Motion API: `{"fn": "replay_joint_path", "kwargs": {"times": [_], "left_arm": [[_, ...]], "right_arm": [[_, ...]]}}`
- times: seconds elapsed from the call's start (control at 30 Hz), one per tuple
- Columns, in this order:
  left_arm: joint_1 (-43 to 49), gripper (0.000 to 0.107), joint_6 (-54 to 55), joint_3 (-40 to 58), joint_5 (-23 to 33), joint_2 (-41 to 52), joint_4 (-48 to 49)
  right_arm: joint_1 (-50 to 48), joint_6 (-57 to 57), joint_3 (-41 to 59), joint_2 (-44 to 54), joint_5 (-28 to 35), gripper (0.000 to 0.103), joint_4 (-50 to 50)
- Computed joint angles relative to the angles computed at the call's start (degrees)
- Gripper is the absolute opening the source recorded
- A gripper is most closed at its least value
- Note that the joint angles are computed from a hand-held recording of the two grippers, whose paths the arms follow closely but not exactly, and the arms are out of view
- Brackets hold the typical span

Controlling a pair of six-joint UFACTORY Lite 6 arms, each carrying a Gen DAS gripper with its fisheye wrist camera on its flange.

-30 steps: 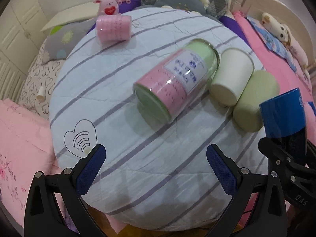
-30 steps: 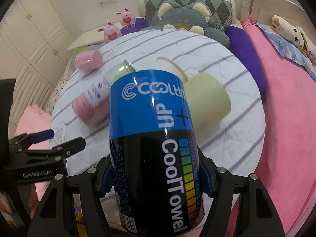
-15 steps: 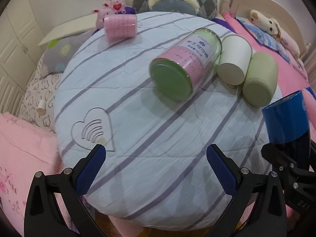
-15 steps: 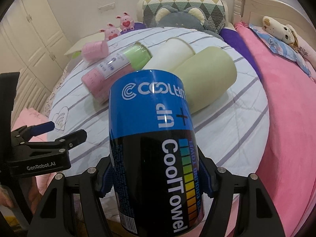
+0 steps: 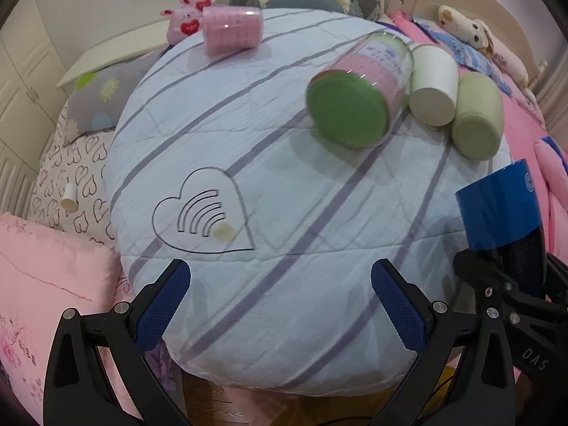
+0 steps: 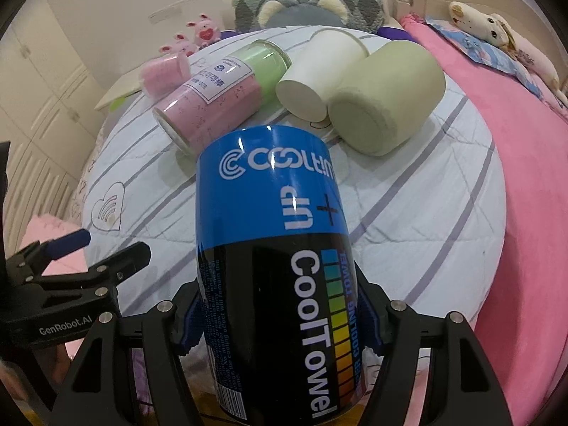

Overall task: Flip cup upright
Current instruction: 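Carry the held cup with the right gripper toward the left gripper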

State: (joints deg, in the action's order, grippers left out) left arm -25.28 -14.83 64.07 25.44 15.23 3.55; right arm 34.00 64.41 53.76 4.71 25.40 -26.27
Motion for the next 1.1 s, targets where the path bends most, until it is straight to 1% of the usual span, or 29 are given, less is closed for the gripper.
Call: {"fn": "replay_joint_path", "kwargs": {"times": [0.13,0.23,0.33,0.37,0.4,0.47,0.63,0.77,0.9,0.93,1.1], "left_arm": [[3.09,0.103,10.24,-0.11,-0.31,0.87,-7.22],[4.75,0.103,14.30,-0.07,-0.56,1.13,-9.88],[5.78,0.103,17.76,0.08,-0.67,1.44,-11.86],[5.99,0.103,18.66,-0.14,-0.92,1.34,-12.54],[6.30,0.103,20.05,-0.38,-1.25,1.28,-13.74],[6.55,0.103,21.23,-0.29,-1.29,1.46,-14.53],[6.09,0.103,20.40,-0.85,-1.59,0.78,-13.90],[5.35,0.103,18.11,-1.50,-1.50,-0.37,-12.53],[3.85,0.103,11.12,-3.51,-1.56,-3.48,-8.05],[3.54,0.103,9.39,-3.86,-1.47,-4.19,-7.04],[0.98,0.103,-1.61,-5.90,-0.51,-8.14,0.12]], "right_arm": [[1.08,5.86,1.77,2.43,0.15,0.070,-1.95],[1.60,9.44,1.95,2.92,-0.59,0.071,-3.31],[1.43,7.71,3.16,4.65,0.30,0.071,0.79],[1.74,9.38,2.98,4.51,0.31,0.073,-0.19],[2.29,11.16,2.93,4.36,0.52,0.080,-1.60],[3.88,14.81,3.07,3.71,2.30,0.080,-4.96],[5.71,15.76,3.04,1.97,4.73,0.080,-6.31],[6.13,15.97,2.62,1.02,4.82,0.080,-6.56],[6.97,15.96,0.39,-2.17,4.05,0.080,-8.00],[6.49,14.86,1.20,-1.45,3.66,0.080,-7.99],[5.93,12.65,-1.70,-5.71,2.26,0.080,-8.19]]}}
